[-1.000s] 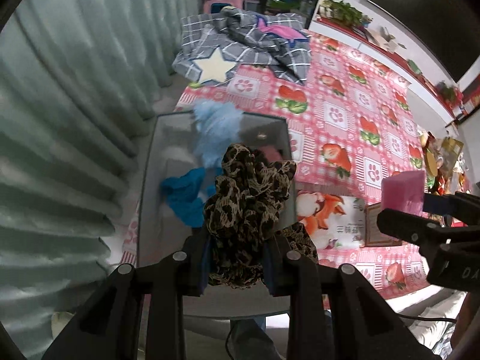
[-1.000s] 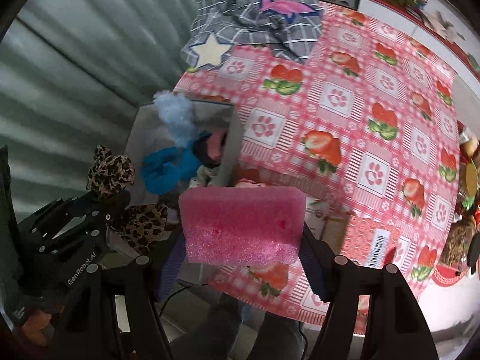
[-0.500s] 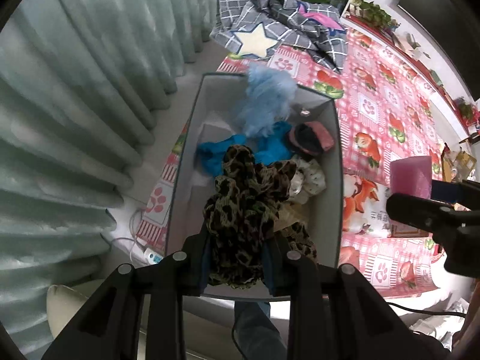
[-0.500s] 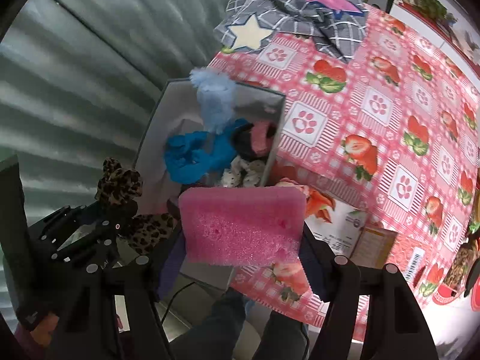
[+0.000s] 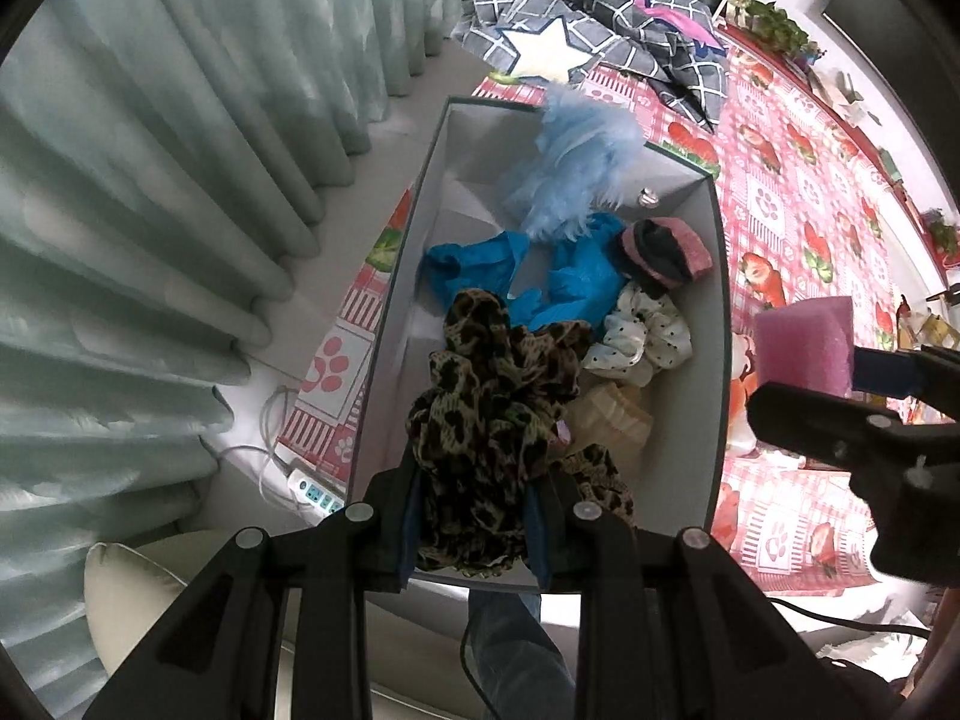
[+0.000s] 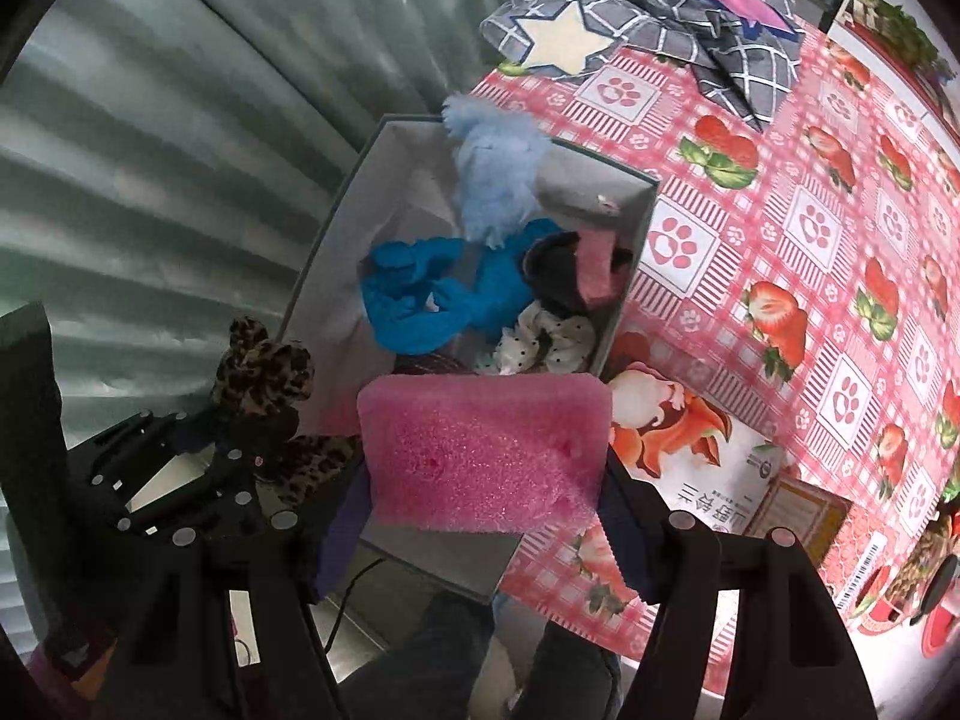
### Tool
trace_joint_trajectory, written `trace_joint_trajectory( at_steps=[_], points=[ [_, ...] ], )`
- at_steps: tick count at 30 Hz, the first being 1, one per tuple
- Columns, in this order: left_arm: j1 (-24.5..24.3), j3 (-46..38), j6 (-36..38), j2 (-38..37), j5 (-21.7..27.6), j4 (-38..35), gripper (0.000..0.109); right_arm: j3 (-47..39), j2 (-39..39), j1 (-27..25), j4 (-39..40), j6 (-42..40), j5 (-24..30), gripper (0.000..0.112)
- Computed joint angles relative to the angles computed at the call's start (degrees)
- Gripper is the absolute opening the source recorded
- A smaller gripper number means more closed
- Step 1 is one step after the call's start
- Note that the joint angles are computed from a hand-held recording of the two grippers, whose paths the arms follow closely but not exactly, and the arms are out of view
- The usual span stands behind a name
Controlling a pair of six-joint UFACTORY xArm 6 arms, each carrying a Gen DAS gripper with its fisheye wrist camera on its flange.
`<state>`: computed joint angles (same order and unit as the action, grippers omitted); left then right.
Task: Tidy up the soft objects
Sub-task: 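Open the left tool to drop the scrunchie into the box while the right tool drops the sponge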
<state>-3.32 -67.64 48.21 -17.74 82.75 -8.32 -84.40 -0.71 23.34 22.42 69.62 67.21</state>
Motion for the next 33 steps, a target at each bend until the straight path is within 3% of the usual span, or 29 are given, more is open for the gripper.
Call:
trace_joint_trajectory(
  at_steps=[13,16,17,18,19,28,33],
  points=[
    [-0.73,1.54,0.29,-0.3,-0.11,1.11,0.034,-0.77,1.83,-0.09,1.65,-2.89,-1.4,0.071],
    [-0.34,2.08,0.77,-1.41,-0.74,-0.52,0.067,-1.31,2.3,-0.18,1.73,-3.52,-1.17,0.073],
    [-0.17,2.49,1.12,-2.06,-1.46,-1.0,0.079,-1.42,2.4,-0.18,1.79,-3.57,-1.19,0.078],
    [-0.11,2.53,1.59,-2.42,-1.6,-1.4,0.081,-1.4,2.31,-0.14,1.69,-3.41,-1.27,0.094],
    [-0.25,2.41,1.86,-2.44,-1.33,-1.3,0.081,-1.3,2.12,-0.07,1.39,-3.01,-1.33,0.102],
    [-0.62,2.69,1.53,-4.15,-3.62,-2.29,0.082,-0.33,0.07,0.23,-1.27,0.03,-0.16,0.102],
    [-0.32,-1.31,2.83,-1.28,3.5,-3.57,0.086,-2.11,-0.13,0.03,-3.27,2.07,4.27,0.102]
  ],
)
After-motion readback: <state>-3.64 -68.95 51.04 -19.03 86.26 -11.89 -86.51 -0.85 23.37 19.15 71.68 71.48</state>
